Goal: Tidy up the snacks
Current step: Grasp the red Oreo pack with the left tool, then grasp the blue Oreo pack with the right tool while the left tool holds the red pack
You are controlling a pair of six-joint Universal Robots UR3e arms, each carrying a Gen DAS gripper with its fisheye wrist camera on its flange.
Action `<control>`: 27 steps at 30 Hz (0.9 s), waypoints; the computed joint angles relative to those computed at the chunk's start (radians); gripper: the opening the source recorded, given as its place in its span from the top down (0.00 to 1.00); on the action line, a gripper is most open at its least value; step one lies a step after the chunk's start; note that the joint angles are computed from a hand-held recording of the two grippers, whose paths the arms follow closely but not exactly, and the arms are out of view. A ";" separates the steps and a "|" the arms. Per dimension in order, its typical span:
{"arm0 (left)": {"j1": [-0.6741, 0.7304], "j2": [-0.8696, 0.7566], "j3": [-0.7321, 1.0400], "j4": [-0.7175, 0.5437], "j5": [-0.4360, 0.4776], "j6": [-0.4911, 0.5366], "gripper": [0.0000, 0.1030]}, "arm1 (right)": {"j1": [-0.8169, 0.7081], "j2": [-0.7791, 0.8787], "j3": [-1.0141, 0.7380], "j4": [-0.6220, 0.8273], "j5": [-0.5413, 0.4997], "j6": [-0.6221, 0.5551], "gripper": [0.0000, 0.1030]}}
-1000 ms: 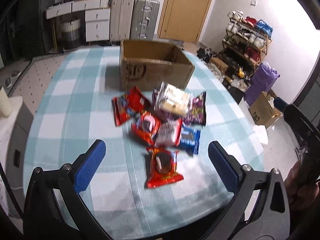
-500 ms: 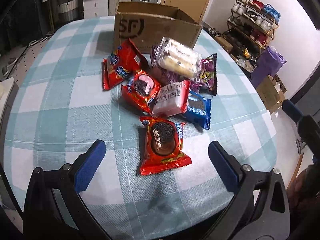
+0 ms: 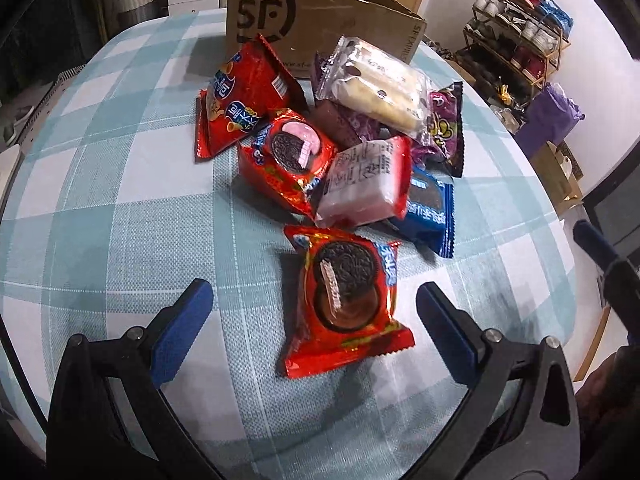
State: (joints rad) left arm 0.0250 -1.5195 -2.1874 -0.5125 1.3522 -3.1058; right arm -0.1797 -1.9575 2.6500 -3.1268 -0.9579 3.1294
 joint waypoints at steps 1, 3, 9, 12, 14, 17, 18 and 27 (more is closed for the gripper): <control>0.001 -0.005 0.001 0.006 -0.001 0.001 0.04 | -0.003 0.010 0.002 -0.007 0.003 -0.002 0.13; 0.005 -0.012 -0.001 0.015 -0.002 0.006 0.05 | -0.004 0.038 -0.001 -0.029 0.002 -0.001 0.13; 0.024 -0.033 -0.009 0.037 -0.026 0.027 0.16 | -0.003 0.093 -0.008 -0.067 0.006 0.003 0.13; 0.036 -0.027 -0.023 0.048 -0.049 0.043 0.21 | 0.005 0.104 -0.010 -0.076 -0.001 0.008 0.13; 0.050 -0.023 -0.029 0.047 -0.077 0.066 0.28 | 0.003 0.111 -0.010 -0.080 0.004 0.009 0.13; 0.064 -0.008 -0.046 0.046 -0.106 0.096 0.52 | 0.010 0.120 -0.012 -0.088 -0.001 0.012 0.13; 0.070 -0.003 -0.051 0.042 -0.118 0.110 0.56 | 0.013 0.120 -0.012 -0.088 -0.002 0.011 0.13; 0.179 0.055 -0.090 -0.031 -0.234 0.203 0.57 | 0.041 0.146 -0.029 -0.097 -0.027 0.018 0.13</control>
